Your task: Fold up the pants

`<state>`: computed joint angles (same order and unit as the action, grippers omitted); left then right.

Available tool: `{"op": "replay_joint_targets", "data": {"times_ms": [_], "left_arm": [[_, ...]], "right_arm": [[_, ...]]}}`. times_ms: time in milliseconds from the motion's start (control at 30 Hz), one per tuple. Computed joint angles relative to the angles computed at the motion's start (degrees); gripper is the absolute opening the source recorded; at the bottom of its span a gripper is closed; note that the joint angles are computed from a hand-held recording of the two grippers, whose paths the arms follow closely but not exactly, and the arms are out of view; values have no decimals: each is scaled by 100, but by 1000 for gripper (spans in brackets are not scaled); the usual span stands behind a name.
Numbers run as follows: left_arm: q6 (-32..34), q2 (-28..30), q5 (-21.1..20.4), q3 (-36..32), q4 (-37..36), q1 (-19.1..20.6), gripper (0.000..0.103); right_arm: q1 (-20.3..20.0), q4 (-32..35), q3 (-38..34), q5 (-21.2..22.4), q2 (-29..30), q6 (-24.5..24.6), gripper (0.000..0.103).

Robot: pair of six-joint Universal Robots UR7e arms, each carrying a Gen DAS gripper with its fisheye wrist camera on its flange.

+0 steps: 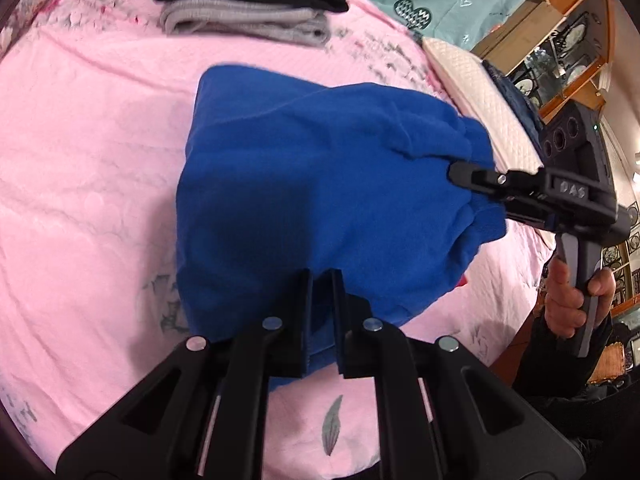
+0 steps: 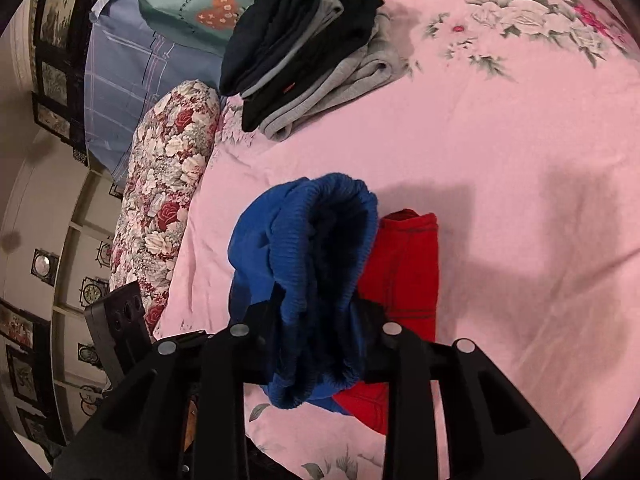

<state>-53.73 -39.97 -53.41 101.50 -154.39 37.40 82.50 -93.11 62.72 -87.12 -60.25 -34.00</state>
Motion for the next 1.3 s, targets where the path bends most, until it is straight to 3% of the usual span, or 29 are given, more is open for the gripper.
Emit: {"op": "replay_joint_targets", "data": {"times_ms": [100, 133, 200, 300, 367, 433, 500, 567, 600, 633, 700, 967, 1133, 1200, 1233, 1267, 1300], "left_arm": [[-56, 3, -148, 82, -245, 99, 9], [-67, -29, -112, 91, -186, 69, 9], [-179, -94, 103, 98, 93, -35, 9], [-283, -203, 192, 218, 109, -141, 9], [-327, -250, 244, 265, 89, -191, 9], [-265, -275, 247, 284, 3, -223, 9], [-152, -249, 203, 249, -97, -227, 9], [-66, -198, 144, 185, -148, -197, 9], [-33, -172, 122, 156, -165, -174, 9], [-16, -143, 103, 125, -174, -148, 9], [-8, -104, -29, 129, -237, -81, 9], [33, -41, -372, 314, -713, 77, 12], [61, -111, -273, 311, -583, -15, 12], [-44, -235, -1, 381, -447, -145, 25], [-88, -311, 176, 444, -417, -201, 55], [-181, -397, 498, 548, -446, -306, 73], [-261, -467, 769, 632, -463, -388, 74]], "right_arm": [[-46, -358, 216, -486, 24, 121, 33], [-38, -545, 321, -743, 60, 148, 45], [-35, -673, 408, -867, 113, 87, 55], [97, -557, 220, -1099, 113, 34, 56], [282, -1201, 436, -1331, -100, -263, 56], [429, -1905, 703, -1309, -306, -593, 61], [567, -1799, 673, -847, -361, -933, 60], [730, -1315, 531, -569, -250, -1207, 53], [829, -1102, 497, -548, -154, -1365, 35], [962, -864, 447, -677, 10, -1493, 27], [1141, -650, 397, -989, 312, -1473, 24], [1455, -1808, 778, -2829, 1215, -1020, 19], [1433, -2133, 973, -2813, 1216, -1086, 21], [1430, -1700, 771, -2662, 1160, -942, 27], [1412, -1447, 635, -2485, 1069, -858, 41], [1411, -1331, 538, -2291, 977, -865, 50], [1369, -1341, 515, -2047, 811, -982, 64]]}}
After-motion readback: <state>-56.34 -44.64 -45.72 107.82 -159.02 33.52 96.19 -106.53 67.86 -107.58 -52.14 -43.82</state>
